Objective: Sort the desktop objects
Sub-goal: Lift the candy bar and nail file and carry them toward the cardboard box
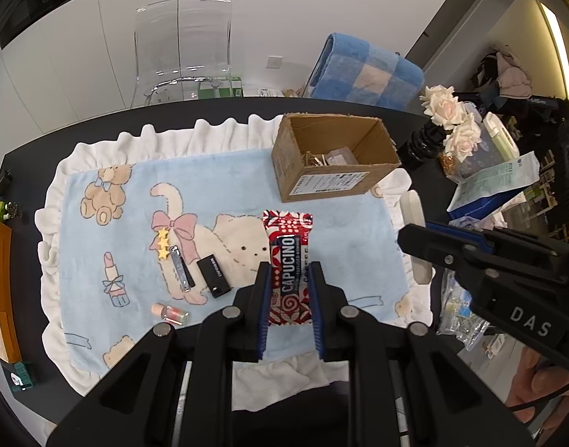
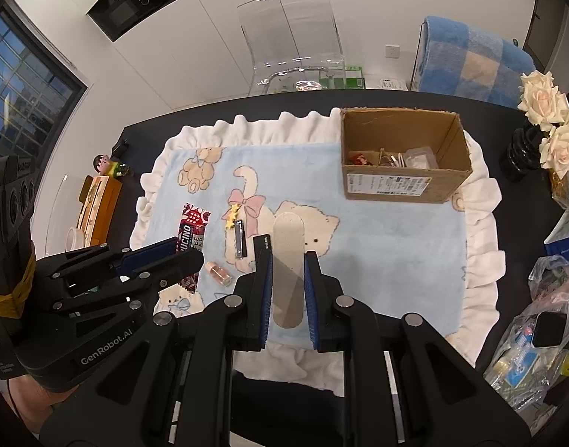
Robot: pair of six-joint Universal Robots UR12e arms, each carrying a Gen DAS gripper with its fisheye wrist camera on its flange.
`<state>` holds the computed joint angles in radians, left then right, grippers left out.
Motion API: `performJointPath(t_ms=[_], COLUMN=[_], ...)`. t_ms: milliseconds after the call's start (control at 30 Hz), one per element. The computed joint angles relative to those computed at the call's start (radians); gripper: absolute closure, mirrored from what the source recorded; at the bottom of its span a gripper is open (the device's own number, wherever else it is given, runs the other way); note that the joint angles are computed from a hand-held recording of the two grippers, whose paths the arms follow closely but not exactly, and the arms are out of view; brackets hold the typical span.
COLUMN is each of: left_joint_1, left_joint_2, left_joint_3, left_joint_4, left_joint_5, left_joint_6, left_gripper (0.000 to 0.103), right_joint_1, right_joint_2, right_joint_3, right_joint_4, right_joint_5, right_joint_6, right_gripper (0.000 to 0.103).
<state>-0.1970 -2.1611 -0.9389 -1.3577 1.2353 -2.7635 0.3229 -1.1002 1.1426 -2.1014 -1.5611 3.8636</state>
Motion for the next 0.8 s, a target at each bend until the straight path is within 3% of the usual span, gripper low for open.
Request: performJointPath(t_ms=[500,800], left_joint_1=[-0.06,-0.095], left_joint_2=[-0.075,-0.168], left_joint_3=[0.112,0.252], left_joint_4=[-0.02,-0.073], left_joint_5=[0.015,0.016], left_joint_6=[-0.037,-0.063], left_gripper=[0.084,0.084], right_joint_1=[-0.064,-0.113], right_joint_2=[-0.04,-0.047], right_joint_3=[0.064,0.087], right_joint_4=[-0.015,-0.022], right_joint_5=[0.024,0.043], right_joint_6=[-0.062,-0.102], right_gripper=[0.086,0.086])
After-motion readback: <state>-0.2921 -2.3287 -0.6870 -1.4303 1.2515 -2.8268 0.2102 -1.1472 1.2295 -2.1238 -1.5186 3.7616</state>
